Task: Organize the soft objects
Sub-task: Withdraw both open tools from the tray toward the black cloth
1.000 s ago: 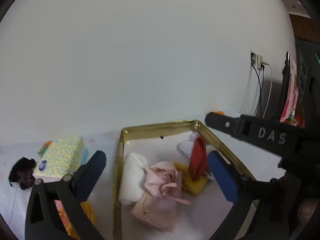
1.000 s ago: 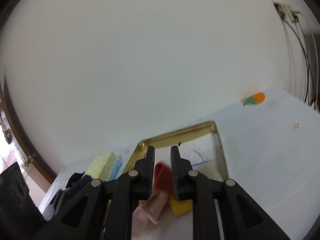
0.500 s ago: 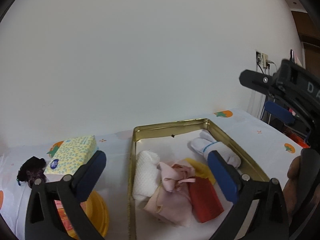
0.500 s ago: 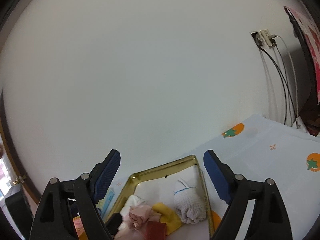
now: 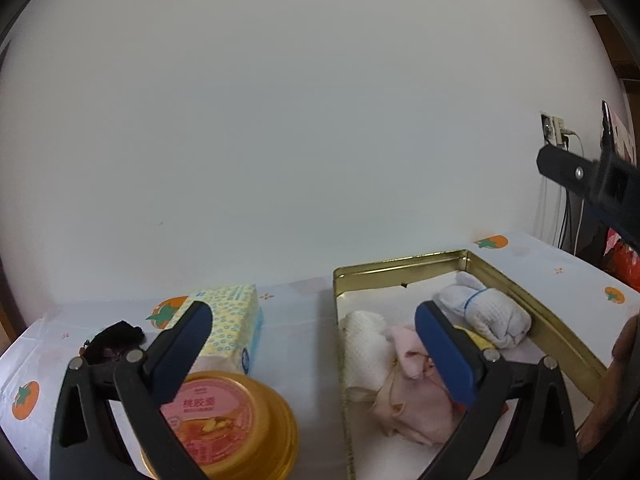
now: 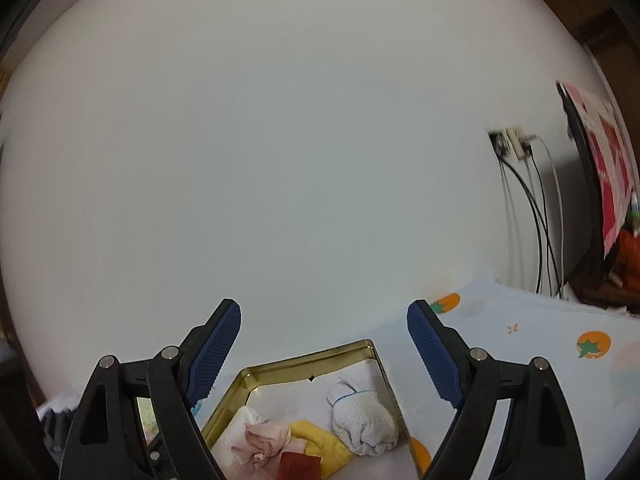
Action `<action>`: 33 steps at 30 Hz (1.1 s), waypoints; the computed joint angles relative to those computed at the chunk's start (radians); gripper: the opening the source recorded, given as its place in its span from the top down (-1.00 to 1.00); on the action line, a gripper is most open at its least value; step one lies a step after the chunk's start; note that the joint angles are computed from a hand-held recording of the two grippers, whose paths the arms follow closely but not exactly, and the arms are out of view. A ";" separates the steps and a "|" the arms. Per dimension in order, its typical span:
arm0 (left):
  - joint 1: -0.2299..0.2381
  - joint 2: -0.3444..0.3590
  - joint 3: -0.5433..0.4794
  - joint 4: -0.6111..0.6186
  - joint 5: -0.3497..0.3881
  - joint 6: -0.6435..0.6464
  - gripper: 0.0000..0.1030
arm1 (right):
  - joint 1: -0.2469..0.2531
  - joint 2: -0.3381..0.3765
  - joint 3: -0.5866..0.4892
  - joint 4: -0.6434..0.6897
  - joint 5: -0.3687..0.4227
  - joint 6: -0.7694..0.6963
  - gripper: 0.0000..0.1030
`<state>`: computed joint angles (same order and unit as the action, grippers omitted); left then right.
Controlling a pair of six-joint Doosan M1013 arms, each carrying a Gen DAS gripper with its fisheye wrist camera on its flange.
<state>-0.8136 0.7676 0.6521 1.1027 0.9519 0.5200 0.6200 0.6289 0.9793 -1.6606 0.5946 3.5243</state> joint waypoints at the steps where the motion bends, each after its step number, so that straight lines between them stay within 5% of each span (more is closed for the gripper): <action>1: 0.001 -0.006 0.011 0.005 -0.007 -0.012 -0.99 | 0.005 0.003 -0.001 -0.016 0.008 -0.007 -0.70; 33: 0.024 -0.148 0.255 0.068 -0.044 -0.162 -0.99 | 0.063 -0.007 0.049 -0.095 0.113 0.065 -0.70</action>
<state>-0.7898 0.6192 0.9070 1.1709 0.9078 0.3583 0.6831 0.6214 1.0286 -1.7554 0.7074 3.5894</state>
